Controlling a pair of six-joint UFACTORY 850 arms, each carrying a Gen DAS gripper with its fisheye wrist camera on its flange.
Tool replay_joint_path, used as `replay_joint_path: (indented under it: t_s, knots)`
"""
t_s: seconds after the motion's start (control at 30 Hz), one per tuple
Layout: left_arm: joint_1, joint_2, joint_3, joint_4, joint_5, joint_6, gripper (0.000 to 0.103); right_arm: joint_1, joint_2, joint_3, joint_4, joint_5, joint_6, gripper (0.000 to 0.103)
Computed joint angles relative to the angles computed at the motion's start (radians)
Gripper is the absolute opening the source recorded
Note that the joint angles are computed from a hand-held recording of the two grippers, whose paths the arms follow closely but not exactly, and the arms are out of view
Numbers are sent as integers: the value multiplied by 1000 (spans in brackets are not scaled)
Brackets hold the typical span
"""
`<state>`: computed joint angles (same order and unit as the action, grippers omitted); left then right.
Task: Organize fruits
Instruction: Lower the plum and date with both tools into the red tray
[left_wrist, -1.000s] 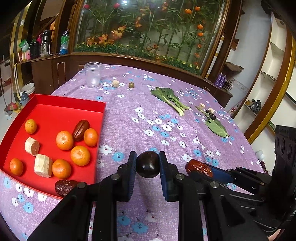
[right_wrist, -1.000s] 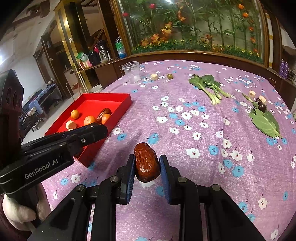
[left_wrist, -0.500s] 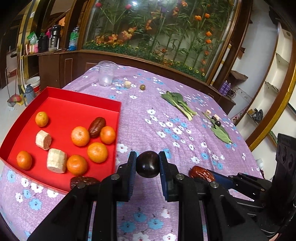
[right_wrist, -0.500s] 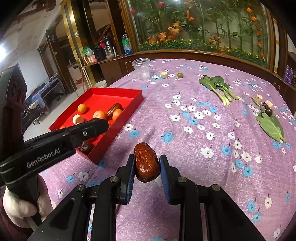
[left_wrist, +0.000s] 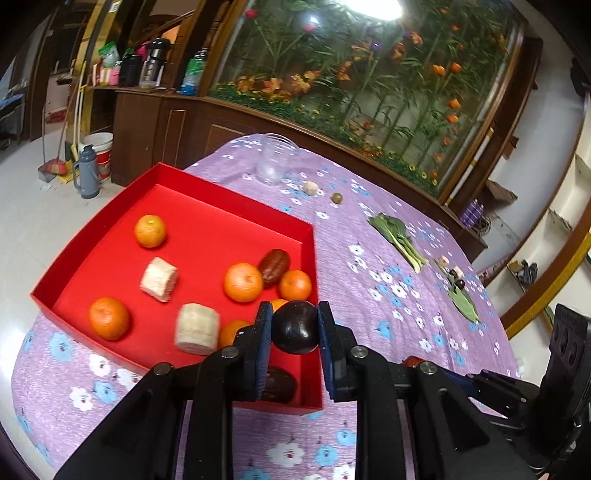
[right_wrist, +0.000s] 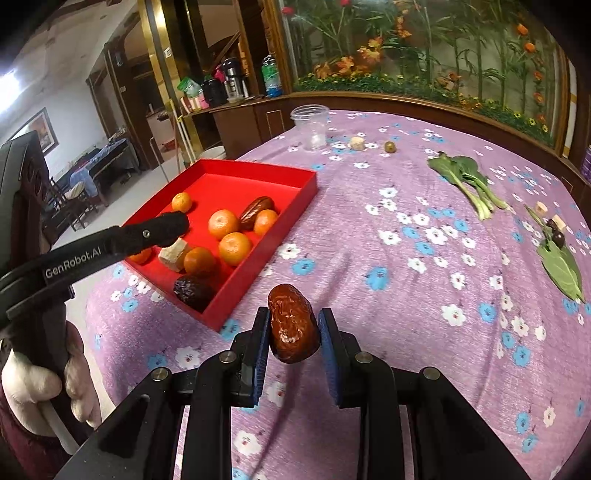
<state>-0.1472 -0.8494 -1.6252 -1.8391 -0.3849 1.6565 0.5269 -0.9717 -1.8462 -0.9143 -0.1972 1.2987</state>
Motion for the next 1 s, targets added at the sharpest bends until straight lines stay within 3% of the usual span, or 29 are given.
replay_joint_path:
  t_s: [0.37,0.63,0.83,1.0]
  knots:
    - [34,-1,8,-18,-16,-6,23,17,-78,-141,305,-42,-343,29]
    - [46,30,38,-96,2,88,23,25,-115,-242,476,-53,-566,29]
    - [56,61,48,-203,36,215,23,25,-162,-382,686,-73,-819,29]
    - [49,53,5,-273,108,333,23,20,-230,-543,835,-120,-981,29]
